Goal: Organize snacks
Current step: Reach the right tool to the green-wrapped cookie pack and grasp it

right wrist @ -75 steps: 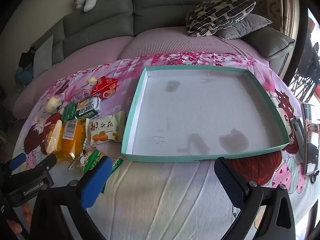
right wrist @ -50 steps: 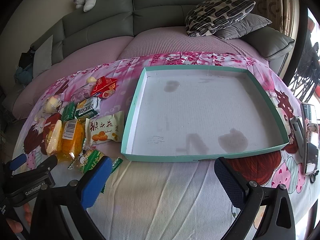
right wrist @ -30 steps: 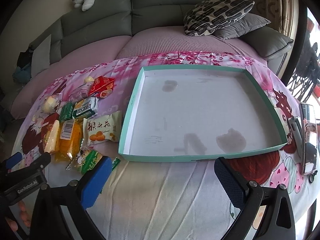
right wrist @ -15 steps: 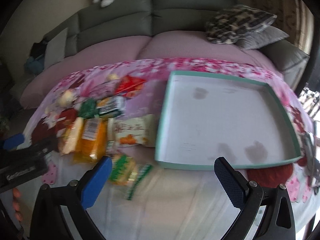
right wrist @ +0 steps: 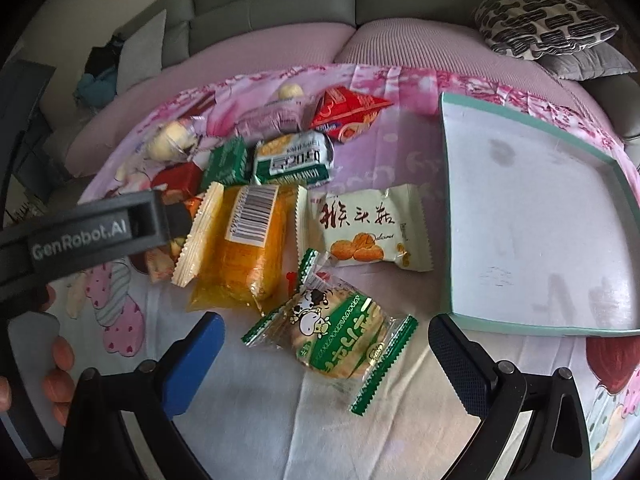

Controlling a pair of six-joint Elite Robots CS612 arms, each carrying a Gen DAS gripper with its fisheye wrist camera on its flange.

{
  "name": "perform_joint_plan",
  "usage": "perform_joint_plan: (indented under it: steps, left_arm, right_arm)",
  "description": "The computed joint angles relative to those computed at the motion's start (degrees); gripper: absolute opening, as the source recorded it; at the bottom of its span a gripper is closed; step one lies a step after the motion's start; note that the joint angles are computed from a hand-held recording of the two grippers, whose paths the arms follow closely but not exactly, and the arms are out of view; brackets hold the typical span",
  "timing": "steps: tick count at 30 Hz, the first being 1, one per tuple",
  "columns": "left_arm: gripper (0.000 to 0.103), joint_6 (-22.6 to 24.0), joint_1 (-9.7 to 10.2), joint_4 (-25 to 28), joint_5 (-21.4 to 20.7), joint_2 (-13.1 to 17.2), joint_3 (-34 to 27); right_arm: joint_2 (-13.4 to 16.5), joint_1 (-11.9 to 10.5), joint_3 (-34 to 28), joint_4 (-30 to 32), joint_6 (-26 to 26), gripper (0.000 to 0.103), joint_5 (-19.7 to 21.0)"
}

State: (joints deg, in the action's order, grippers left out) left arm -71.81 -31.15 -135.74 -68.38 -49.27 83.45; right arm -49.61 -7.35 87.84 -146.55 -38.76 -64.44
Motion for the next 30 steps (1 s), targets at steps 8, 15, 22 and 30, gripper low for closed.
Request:
perform_joint_plan:
  steps: [8, 15, 22, 30]
  left_arm:
    - [0.103, 0.5, 1.43, -1.6, -4.1, 1.6, -0.3]
    - [0.103, -2.6, 1.82, 0.4, -4.5, 1.4, 0.0]
    - [0.103, -2.0, 1.97, -0.4, -3.6, 1.3, 0.5]
    - [0.102, -2.5, 1.87, 0.1, -3.3, 1.6, -0.7]
  right_arm:
    - [1.0, 1.2, -0.8, 0.4, -0.1, 0.102, -3.8]
    - [1.5, 1.7, -0.9, -0.4, 0.4, 0.100, -4.9]
    - [1.6, 1.8, -0.7, -1.2, 0.3, 0.095, -5.0]
    - [1.6, 1.4, -0.8, -0.9, 1.2, 0.082, -3.5]
